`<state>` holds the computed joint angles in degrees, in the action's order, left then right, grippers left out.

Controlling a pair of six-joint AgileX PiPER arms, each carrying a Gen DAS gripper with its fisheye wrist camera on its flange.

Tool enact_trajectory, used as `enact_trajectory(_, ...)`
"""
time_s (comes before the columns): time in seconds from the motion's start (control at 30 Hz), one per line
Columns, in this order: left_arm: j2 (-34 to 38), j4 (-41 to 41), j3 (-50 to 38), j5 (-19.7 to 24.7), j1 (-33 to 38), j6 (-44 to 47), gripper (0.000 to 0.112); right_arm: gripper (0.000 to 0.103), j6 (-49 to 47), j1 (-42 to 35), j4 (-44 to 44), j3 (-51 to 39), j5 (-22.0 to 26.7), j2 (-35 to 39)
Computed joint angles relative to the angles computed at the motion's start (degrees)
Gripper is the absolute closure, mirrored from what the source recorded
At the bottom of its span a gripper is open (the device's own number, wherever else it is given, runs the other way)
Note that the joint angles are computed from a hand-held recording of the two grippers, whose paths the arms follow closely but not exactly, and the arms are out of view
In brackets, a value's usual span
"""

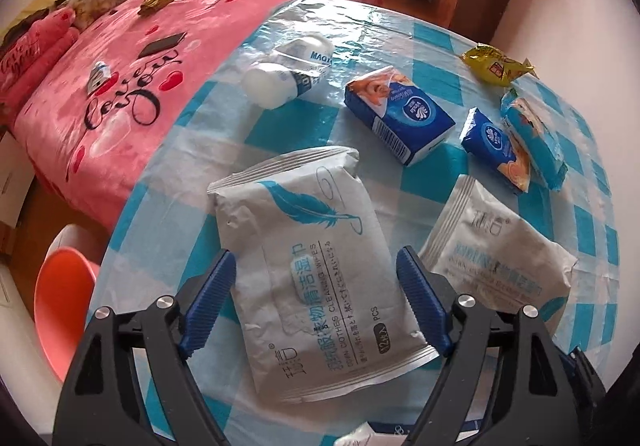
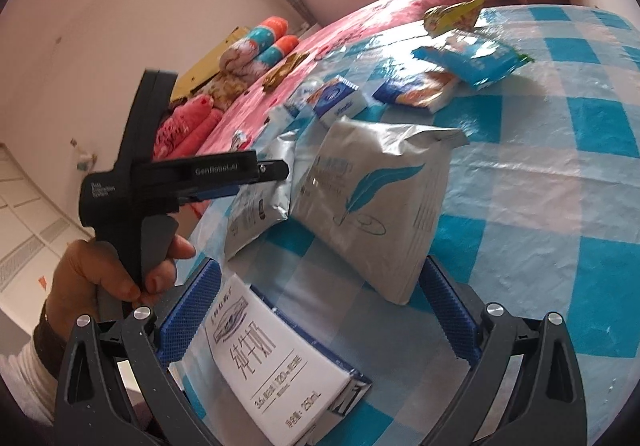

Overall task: Collect trash
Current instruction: 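Grasp the grey feather-print wet-wipe pack with the left gripper, then hold the wipe pack in the left gripper while the right gripper grasps the white milk carton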

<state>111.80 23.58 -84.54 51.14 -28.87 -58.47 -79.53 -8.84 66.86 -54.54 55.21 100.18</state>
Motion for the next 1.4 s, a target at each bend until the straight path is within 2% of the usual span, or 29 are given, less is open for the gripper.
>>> enact_trajectory(0.2,-2.15,-1.1,3.1,0.35,0.1,-3.39,0.028,0.005,-1.76,1.94,-1.3,1.23,-1.18,-1.4)
enact_trajectory(0.27,-1.86,-0.9,3.2,0.96,-0.05,-3.03,0.022,0.005,-2.27,2.4,-1.56,1.39,-1.33,-1.58)
enact_trajectory(0.43,-2.34,-3.72,4.86,-2.34,1.6,-1.53,0.021,0.005,-2.65,2.76,-2.42,1.18,-0.92,-1.45)
enact_trajectory(0.63,-1.29,-8.14,3.37,-3.18,2.74,2.76,0.021,0.005,-3.91,4.44,-4.5,1.69,0.29,-2.08)
enact_trajectory(0.9,3.38,-0.04,-1.5,1.44,-0.23,1.55,0.021,0.005,-5.25,7.32,-6.25,4.15,-2.61,-4.14)
enact_trajectory(1.1,-0.24,1.61,4.07,-3.11,0.57,0.91,0.033,0.005,-5.22,8.38,-7.31,3.82,-3.13,-3.97)
enact_trajectory(1.4,-7.64,1.66,15.27,-11.08,3.25,0.72,0.035,0.007,-5.73,12.75,-8.33,7.14,-9.69,-7.32)
